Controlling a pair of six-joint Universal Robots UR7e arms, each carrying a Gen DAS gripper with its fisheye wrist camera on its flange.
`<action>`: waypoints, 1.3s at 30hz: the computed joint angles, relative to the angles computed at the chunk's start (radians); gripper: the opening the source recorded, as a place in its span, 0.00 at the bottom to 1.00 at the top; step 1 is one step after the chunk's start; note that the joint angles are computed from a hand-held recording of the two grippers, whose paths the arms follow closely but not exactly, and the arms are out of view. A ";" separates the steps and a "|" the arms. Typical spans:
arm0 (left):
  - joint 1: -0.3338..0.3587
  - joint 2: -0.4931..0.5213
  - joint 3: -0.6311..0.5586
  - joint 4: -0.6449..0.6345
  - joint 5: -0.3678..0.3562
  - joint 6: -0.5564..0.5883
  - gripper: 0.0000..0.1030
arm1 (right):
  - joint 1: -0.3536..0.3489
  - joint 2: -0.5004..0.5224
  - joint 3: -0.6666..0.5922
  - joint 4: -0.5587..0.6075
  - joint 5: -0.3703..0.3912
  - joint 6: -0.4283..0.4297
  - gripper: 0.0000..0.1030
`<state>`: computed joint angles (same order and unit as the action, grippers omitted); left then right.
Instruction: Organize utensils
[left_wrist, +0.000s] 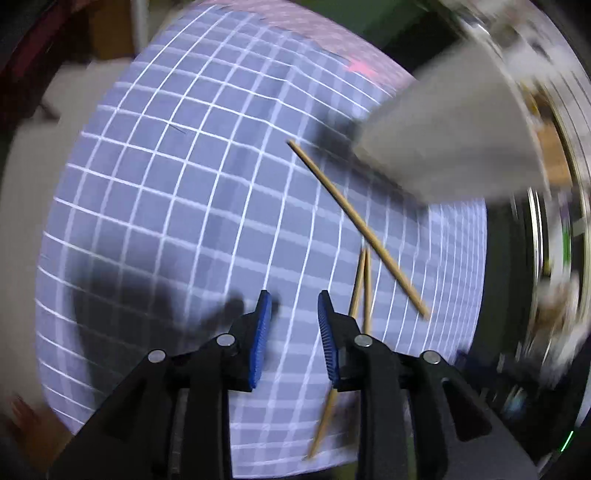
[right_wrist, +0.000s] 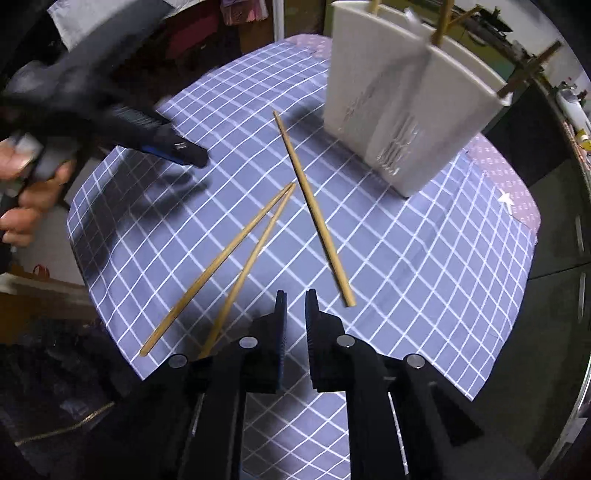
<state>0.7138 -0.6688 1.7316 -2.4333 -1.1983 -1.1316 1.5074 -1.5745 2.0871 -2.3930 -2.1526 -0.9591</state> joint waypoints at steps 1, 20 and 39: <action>0.014 0.017 -0.019 -0.024 0.006 -0.041 0.25 | -0.010 -0.004 -0.001 -0.014 0.001 -0.012 0.09; -0.067 -0.023 -0.044 0.158 0.244 -0.077 0.31 | 0.010 0.264 -0.079 -0.233 0.007 -0.279 0.20; -0.162 -0.169 0.138 0.115 0.347 0.083 0.36 | 0.110 0.453 -0.268 0.069 -0.156 0.001 0.12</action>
<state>0.5514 -0.8381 1.8701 -2.3188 -0.8514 -1.0482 1.6171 -1.1217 1.8188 -2.3241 -2.3084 -0.9585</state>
